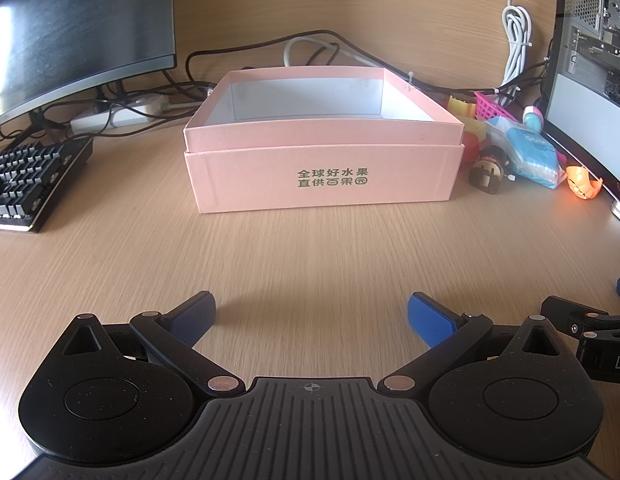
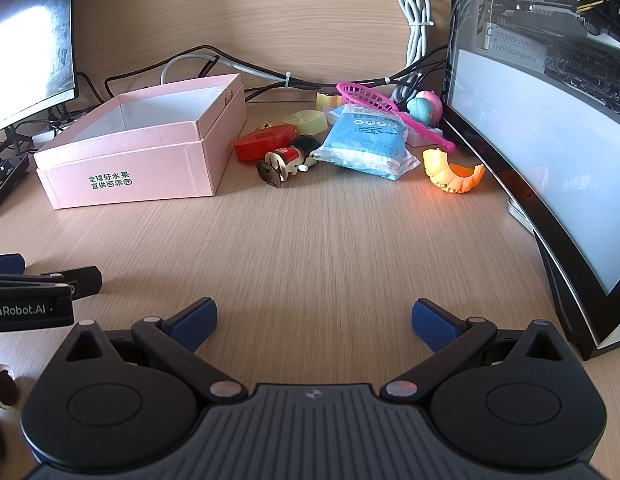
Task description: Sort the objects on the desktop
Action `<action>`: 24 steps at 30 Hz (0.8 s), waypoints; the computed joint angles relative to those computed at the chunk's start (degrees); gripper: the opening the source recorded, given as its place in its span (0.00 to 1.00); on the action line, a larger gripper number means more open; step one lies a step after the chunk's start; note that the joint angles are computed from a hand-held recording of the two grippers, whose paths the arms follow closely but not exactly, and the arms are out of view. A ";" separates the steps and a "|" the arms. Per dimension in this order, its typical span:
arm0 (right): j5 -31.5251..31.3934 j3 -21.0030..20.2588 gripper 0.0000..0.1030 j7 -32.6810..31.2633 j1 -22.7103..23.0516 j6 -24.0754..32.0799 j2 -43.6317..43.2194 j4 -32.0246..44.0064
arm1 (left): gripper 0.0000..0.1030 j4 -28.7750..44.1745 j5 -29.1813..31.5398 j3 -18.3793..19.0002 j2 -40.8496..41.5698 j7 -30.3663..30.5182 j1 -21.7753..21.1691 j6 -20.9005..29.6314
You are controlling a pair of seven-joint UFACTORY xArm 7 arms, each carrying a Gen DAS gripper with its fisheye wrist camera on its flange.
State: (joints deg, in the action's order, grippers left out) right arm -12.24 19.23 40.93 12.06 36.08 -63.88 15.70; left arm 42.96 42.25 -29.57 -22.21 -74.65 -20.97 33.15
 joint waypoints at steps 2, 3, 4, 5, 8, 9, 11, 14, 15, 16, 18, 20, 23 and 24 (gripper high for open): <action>0.01 0.26 1.00 0.31 -0.02 0.03 0.10 0.09 | 1.00 0.00 0.02 0.02 0.01 -0.01 -0.03 0.01; -0.07 -0.32 1.00 -0.17 0.13 0.59 -0.49 0.10 | 1.00 0.00 0.02 0.03 0.01 -0.02 -0.04 0.01; -0.05 -0.39 1.00 -0.24 0.16 0.66 -0.62 0.05 | 1.00 -0.04 0.03 0.12 0.00 0.10 -0.08 -0.11; 0.02 -0.21 1.00 -0.12 0.20 0.65 -0.62 0.00 | 1.00 -0.12 0.02 0.22 -0.04 0.28 -0.14 -0.30; 0.06 -0.22 1.00 -0.14 0.21 0.58 -0.69 -0.11 | 1.00 -0.36 -0.13 0.43 -0.17 0.83 -0.18 -0.88; 0.06 -0.36 1.00 -0.24 0.25 0.51 -0.81 -0.23 | 1.00 -0.38 -0.22 0.39 -0.22 0.87 -0.15 -0.89; 0.11 0.01 1.00 0.08 0.10 0.28 -0.46 -0.13 | 1.00 -0.30 -0.20 0.16 -0.21 0.78 0.05 -0.72; 0.01 0.32 1.00 0.36 0.06 0.87 -0.57 0.06 | 1.00 0.01 0.36 -0.26 0.23 0.09 0.36 -0.51; -0.01 0.31 1.00 0.42 0.08 0.85 -0.57 0.04 | 1.00 0.33 0.44 -0.39 0.43 -0.03 0.35 -0.22; -0.07 0.22 1.00 0.38 0.07 0.74 -0.51 0.00 | 1.00 0.57 0.58 -0.49 0.58 -0.21 0.33 0.07; -0.13 0.13 1.00 0.35 0.10 0.70 -0.47 0.00 | 1.00 0.71 0.97 -0.58 0.68 -0.66 0.22 0.49; -0.15 -0.05 1.00 0.22 0.20 0.64 -0.55 -0.11 | 1.00 0.83 1.21 -0.52 0.81 -0.99 0.04 0.76; -0.15 -0.16 1.00 0.02 0.20 0.68 -0.39 -0.03 | 1.00 0.98 1.55 -0.35 1.01 -1.37 -0.24 1.04; -0.14 -0.33 1.00 -0.19 0.25 0.70 -0.28 0.03 | 1.00 1.06 1.66 -0.37 1.07 -1.57 -0.31 1.25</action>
